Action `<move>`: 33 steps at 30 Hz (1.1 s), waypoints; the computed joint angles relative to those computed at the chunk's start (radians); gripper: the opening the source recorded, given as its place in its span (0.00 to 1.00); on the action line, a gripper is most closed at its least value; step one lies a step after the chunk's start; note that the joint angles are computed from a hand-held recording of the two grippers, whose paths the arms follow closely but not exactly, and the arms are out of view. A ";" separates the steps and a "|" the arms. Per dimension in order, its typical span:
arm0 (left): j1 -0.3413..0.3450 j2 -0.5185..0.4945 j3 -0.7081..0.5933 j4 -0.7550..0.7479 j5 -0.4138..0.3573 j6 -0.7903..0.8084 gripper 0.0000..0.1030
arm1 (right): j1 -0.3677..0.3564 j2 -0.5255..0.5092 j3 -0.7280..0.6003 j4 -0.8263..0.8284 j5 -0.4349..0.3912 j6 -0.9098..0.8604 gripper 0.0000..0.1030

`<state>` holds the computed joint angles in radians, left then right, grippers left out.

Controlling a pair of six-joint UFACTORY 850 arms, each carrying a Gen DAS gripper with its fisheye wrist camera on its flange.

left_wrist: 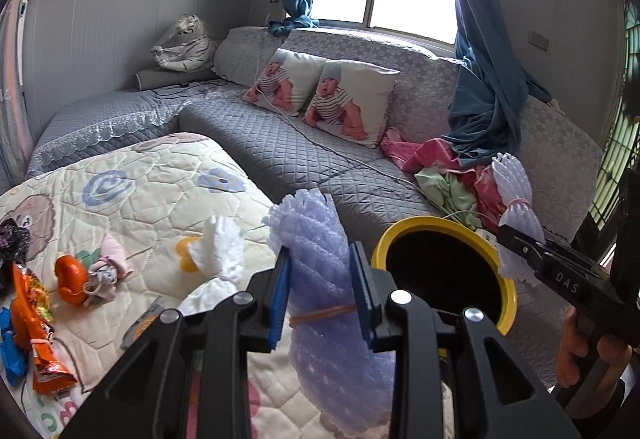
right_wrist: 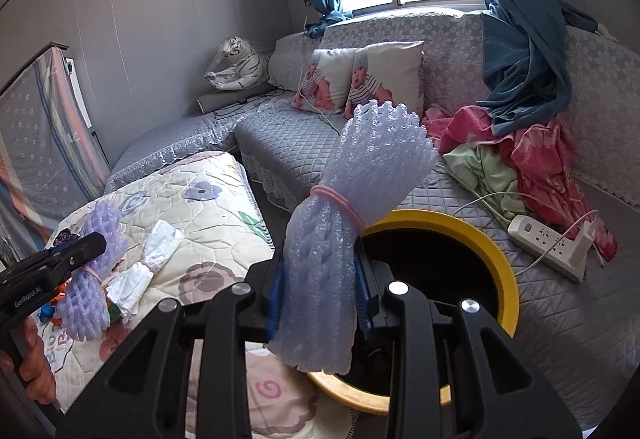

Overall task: Collect trash
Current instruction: 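Carry both lavender foam nets over the yellow-rimmed bin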

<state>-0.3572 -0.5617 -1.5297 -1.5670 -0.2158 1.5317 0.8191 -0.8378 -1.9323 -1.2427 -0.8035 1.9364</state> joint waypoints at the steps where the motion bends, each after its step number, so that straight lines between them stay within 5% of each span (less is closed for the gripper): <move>1: -0.009 -0.018 -0.024 0.045 -0.006 -0.043 0.27 | -0.006 0.004 0.010 0.005 0.007 -0.002 0.27; 16: -0.101 -0.309 -0.432 0.667 -0.166 -0.671 0.27 | -0.082 0.044 0.156 0.069 0.041 0.039 0.28; 33: -0.136 -0.555 -0.805 0.953 -0.327 -1.002 0.28 | -0.110 0.016 0.164 0.111 0.081 -0.004 0.31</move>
